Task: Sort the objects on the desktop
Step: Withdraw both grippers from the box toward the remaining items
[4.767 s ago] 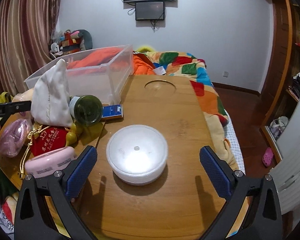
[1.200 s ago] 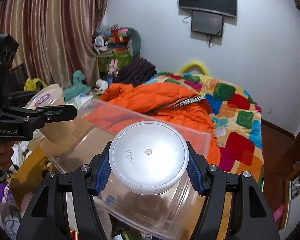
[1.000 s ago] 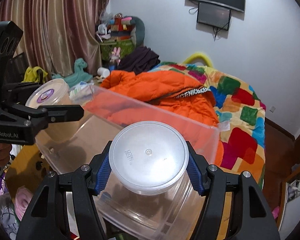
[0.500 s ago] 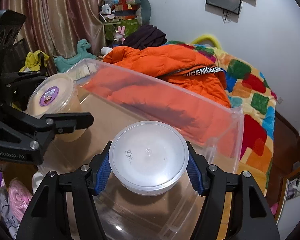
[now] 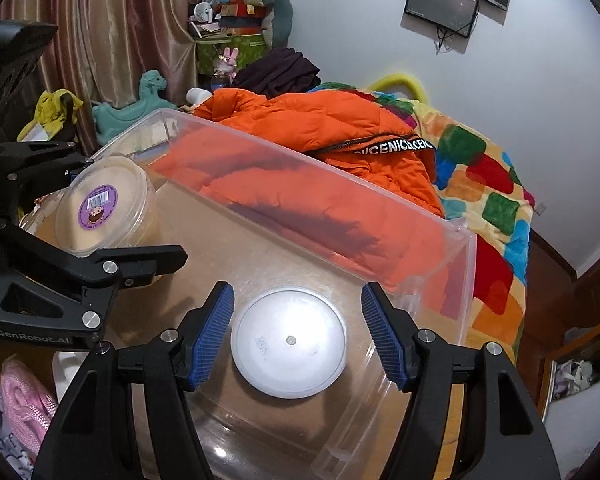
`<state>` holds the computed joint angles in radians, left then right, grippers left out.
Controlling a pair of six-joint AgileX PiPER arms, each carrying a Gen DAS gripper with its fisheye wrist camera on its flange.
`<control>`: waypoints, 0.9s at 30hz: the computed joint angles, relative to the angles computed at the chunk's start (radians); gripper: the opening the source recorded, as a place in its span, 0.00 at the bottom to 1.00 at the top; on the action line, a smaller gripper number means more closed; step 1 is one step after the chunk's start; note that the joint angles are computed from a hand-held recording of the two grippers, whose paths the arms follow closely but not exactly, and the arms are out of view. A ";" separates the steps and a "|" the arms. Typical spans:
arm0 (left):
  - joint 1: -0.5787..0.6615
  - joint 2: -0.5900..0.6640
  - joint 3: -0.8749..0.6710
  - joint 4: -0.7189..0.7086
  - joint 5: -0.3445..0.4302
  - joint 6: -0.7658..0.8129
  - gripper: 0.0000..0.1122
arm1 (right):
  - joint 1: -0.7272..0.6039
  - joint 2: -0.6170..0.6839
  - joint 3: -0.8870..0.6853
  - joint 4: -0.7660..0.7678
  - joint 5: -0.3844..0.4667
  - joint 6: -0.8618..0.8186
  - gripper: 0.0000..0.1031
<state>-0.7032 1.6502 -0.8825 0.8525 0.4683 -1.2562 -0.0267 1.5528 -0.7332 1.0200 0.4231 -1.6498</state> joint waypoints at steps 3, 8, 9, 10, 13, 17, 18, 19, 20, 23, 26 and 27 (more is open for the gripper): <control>0.000 -0.020 0.015 -0.014 -0.004 -0.002 0.62 | -0.008 -0.039 0.025 0.043 -0.012 -0.046 0.62; -0.117 -0.087 0.045 0.204 0.161 -0.227 0.70 | -0.080 -0.158 0.085 0.161 0.036 -0.169 0.71; -0.153 -0.107 0.050 0.248 0.210 -0.262 0.80 | -0.093 -0.179 0.095 0.173 0.046 -0.179 0.76; -0.194 -0.130 0.059 0.293 0.261 -0.300 0.86 | -0.120 -0.214 0.109 0.191 0.067 -0.197 0.79; -0.279 -0.182 0.067 0.340 0.361 -0.316 0.87 | -0.174 -0.295 0.142 0.205 0.112 -0.211 0.79; -0.396 -0.257 0.086 0.383 0.491 -0.373 0.88 | -0.257 -0.396 0.175 0.207 0.182 -0.206 0.79; -0.427 -0.277 0.097 0.399 0.525 -0.407 0.88 | -0.284 -0.420 0.183 0.212 0.204 -0.207 0.79; -0.449 -0.296 0.106 0.408 0.547 -0.426 0.88 | -0.333 -0.456 0.194 0.218 0.247 -0.207 0.82; -0.475 -0.322 0.115 0.411 0.571 -0.445 0.88 | -0.371 -0.476 0.201 0.219 0.285 -0.209 0.84; -0.552 -0.362 0.119 0.396 0.661 -0.456 0.88 | -0.516 -0.525 0.212 0.216 0.446 -0.230 0.94; -0.607 -0.362 0.102 0.355 0.722 -0.411 0.88 | -0.603 -0.600 0.246 0.202 0.510 -0.238 0.94; -0.623 -0.365 0.100 0.339 0.733 -0.403 0.88 | -0.633 -0.619 0.257 0.198 0.535 -0.244 0.94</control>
<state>-1.3260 1.2854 -0.7828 1.1913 1.2013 -1.6591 -0.6600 0.9337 -0.4765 1.2181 0.9579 -1.8937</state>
